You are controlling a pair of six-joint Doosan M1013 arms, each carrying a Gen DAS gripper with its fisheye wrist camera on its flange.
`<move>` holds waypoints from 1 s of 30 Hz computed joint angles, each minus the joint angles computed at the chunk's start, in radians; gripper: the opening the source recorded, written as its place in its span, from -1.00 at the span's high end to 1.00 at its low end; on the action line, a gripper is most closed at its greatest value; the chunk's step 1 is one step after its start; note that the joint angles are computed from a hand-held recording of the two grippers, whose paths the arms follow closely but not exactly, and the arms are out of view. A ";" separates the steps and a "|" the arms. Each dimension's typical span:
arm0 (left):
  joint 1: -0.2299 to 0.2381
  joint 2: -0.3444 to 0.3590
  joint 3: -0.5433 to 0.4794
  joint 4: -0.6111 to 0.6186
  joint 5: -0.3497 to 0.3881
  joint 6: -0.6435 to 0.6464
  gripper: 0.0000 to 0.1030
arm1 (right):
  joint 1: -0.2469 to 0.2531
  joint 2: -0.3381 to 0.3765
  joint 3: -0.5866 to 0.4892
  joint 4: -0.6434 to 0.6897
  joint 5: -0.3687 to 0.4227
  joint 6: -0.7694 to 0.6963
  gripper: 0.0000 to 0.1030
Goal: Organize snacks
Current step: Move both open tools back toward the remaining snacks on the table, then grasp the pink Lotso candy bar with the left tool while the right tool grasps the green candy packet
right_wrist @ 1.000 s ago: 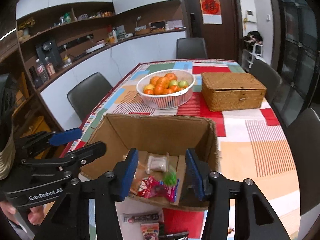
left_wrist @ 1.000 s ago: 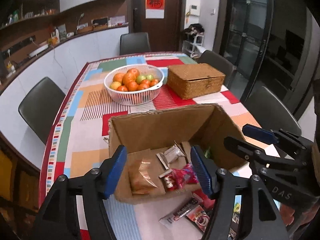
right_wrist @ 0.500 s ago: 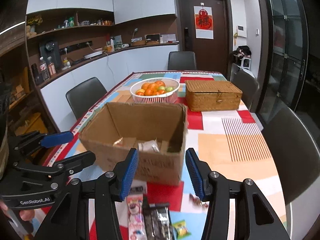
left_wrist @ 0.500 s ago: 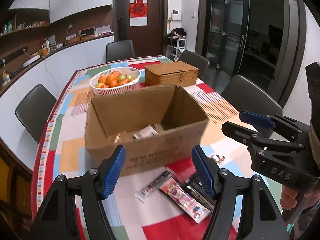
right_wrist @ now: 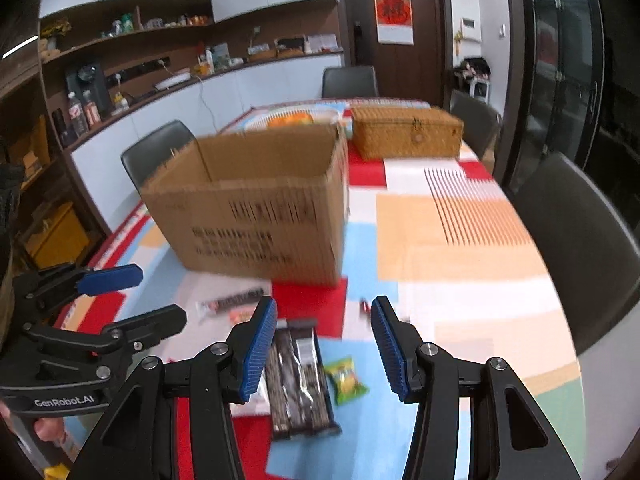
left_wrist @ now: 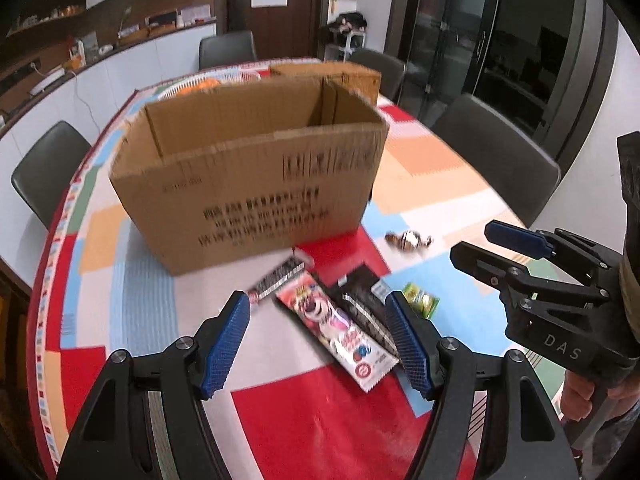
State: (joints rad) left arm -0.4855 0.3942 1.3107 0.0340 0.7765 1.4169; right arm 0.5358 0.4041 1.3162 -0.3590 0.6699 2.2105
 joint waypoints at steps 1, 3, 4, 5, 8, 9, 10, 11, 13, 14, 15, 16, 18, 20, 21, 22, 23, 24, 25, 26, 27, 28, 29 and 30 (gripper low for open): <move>-0.001 0.004 0.002 -0.006 0.011 0.002 -0.34 | -0.001 0.000 0.005 0.012 0.006 -0.004 0.03; -0.003 0.013 0.001 -0.009 0.027 -0.001 -0.34 | -0.006 0.002 0.019 0.043 0.019 -0.013 0.03; -0.004 0.019 0.000 -0.013 0.037 0.000 -0.34 | -0.009 0.004 0.024 0.059 0.022 -0.021 0.03; -0.004 0.024 -0.002 -0.015 0.046 0.001 -0.34 | -0.011 0.005 0.029 0.077 0.026 -0.030 0.03; -0.003 0.042 -0.008 -0.032 0.072 0.005 -0.34 | -0.017 0.011 0.040 0.114 0.039 -0.051 0.03; -0.003 0.047 -0.010 -0.031 0.079 -0.001 -0.34 | -0.019 0.013 0.044 0.122 0.045 -0.054 0.03; -0.003 0.054 -0.013 -0.034 0.088 -0.001 -0.34 | -0.020 0.015 0.045 0.130 0.050 -0.057 0.03; -0.004 0.059 -0.017 -0.033 0.096 -0.004 -0.34 | -0.021 0.019 0.045 0.137 0.056 -0.061 0.03; -0.003 0.070 -0.023 -0.037 0.110 -0.009 -0.34 | -0.023 0.024 0.046 0.150 0.065 -0.070 0.03; -0.002 0.073 -0.026 -0.040 0.115 -0.009 -0.34 | -0.024 0.026 0.047 0.161 0.067 -0.081 0.03; -0.002 0.077 -0.030 -0.044 0.120 -0.011 -0.34 | -0.025 0.030 0.046 0.168 0.071 -0.089 0.03; -0.001 0.082 -0.033 -0.050 0.124 -0.010 -0.34 | -0.026 0.032 0.047 0.171 0.073 -0.094 0.03; 0.000 0.091 -0.041 -0.053 0.136 -0.012 -0.34 | -0.029 0.036 0.046 0.181 0.076 -0.106 0.03; 0.001 0.101 -0.050 -0.056 0.147 -0.019 -0.34 | -0.032 0.042 0.043 0.188 0.080 -0.116 0.03; 0.002 0.105 -0.053 -0.054 0.150 -0.025 -0.34 | -0.033 0.044 0.042 0.189 0.083 -0.119 0.03; 0.002 0.107 -0.055 -0.054 0.151 -0.027 -0.34 | -0.034 0.047 0.040 0.191 0.088 -0.124 0.04; 0.002 0.111 -0.058 -0.055 0.154 -0.030 -0.34 | -0.035 0.049 0.038 0.194 0.091 -0.131 0.04; 0.003 0.114 -0.062 -0.056 0.156 -0.033 -0.34 | -0.035 0.051 0.036 0.193 0.094 -0.134 0.05; 0.003 0.119 -0.066 -0.054 0.158 -0.040 -0.34 | -0.034 0.054 0.032 0.191 0.099 -0.137 0.08; 0.002 0.122 -0.070 -0.051 0.161 -0.046 -0.34 | -0.034 0.057 0.029 0.193 0.102 -0.146 0.08; 0.003 0.126 -0.074 -0.052 0.162 -0.050 -0.34 | -0.034 0.060 0.027 0.194 0.105 -0.151 0.10; 0.003 0.129 -0.077 -0.051 0.164 -0.053 -0.34 | -0.034 0.063 0.022 0.192 0.114 -0.151 0.12; 0.003 0.134 -0.082 -0.050 0.169 -0.059 -0.34 | -0.035 0.065 0.020 0.195 0.116 -0.153 0.13; 0.004 0.137 -0.086 -0.053 0.171 -0.061 -0.33 | -0.037 0.067 0.017 0.204 0.117 -0.158 0.14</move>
